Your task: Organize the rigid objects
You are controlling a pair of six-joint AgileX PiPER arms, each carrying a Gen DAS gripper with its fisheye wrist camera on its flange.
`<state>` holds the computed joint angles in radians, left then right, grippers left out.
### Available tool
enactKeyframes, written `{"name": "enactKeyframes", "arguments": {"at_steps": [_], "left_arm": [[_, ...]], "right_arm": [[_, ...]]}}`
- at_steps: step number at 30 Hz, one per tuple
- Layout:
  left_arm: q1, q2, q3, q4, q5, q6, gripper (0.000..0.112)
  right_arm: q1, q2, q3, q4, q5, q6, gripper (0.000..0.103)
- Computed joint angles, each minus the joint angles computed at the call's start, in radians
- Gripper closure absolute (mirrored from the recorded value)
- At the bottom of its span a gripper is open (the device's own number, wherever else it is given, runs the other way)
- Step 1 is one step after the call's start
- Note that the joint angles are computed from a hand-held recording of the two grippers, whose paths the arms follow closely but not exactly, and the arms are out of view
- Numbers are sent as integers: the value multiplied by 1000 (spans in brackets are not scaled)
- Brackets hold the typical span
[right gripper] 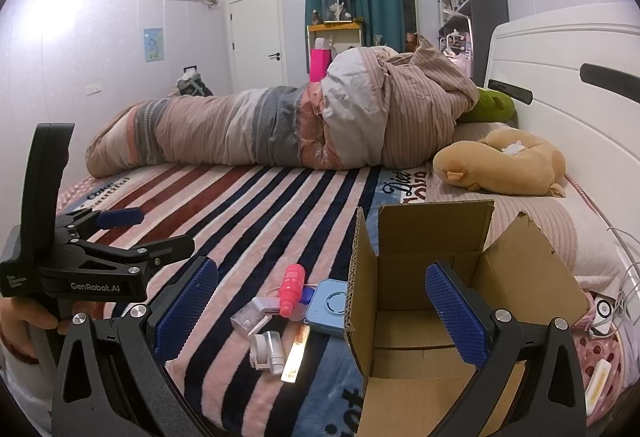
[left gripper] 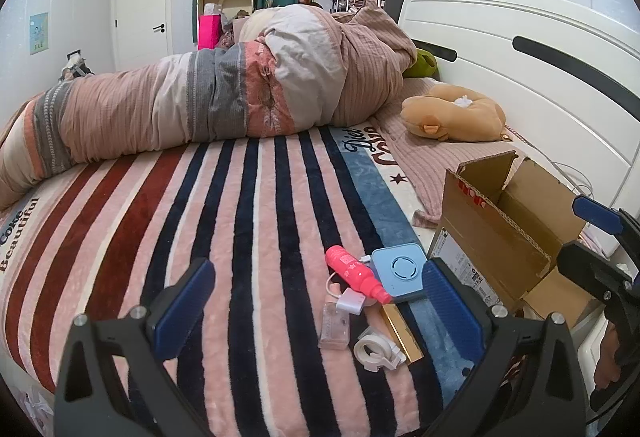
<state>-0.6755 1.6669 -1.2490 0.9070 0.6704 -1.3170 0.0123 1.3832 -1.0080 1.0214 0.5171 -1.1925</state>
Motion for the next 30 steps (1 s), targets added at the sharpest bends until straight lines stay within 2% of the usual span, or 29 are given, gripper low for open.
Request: {"name": "enactKeyframes", "arguments": {"at_steps": [9,15,20,22,23,25,27,30], "left_arm": [[1,0,2,2,-7,-5,10],[4,-16,29,7,-49,-3,10],[57,-64,105,29,-135,-5,10],[78,-80,131,58,-139,-21,10],[96,-92,152,67,-154,-22,10],[141,-112,191,70,-196,-16,10],[190,-123,228,75,-231,-5,10],[271,-127,283,61,-304,27,10]], "right_arm": [[6,-13,16,18,-10,-18,0],[25,-45,38,-1,-37,-5,0],[102,-86,56,-65,-83,39,21],[160,-79,47,-143,-99,103,35],[191,-70,43,-177,-106,133,38],[239,-46,42,-184,-109,147,51],[268,3,26,-147,-76,137,56],[305,109,-3,-119,-26,143,56]]}}
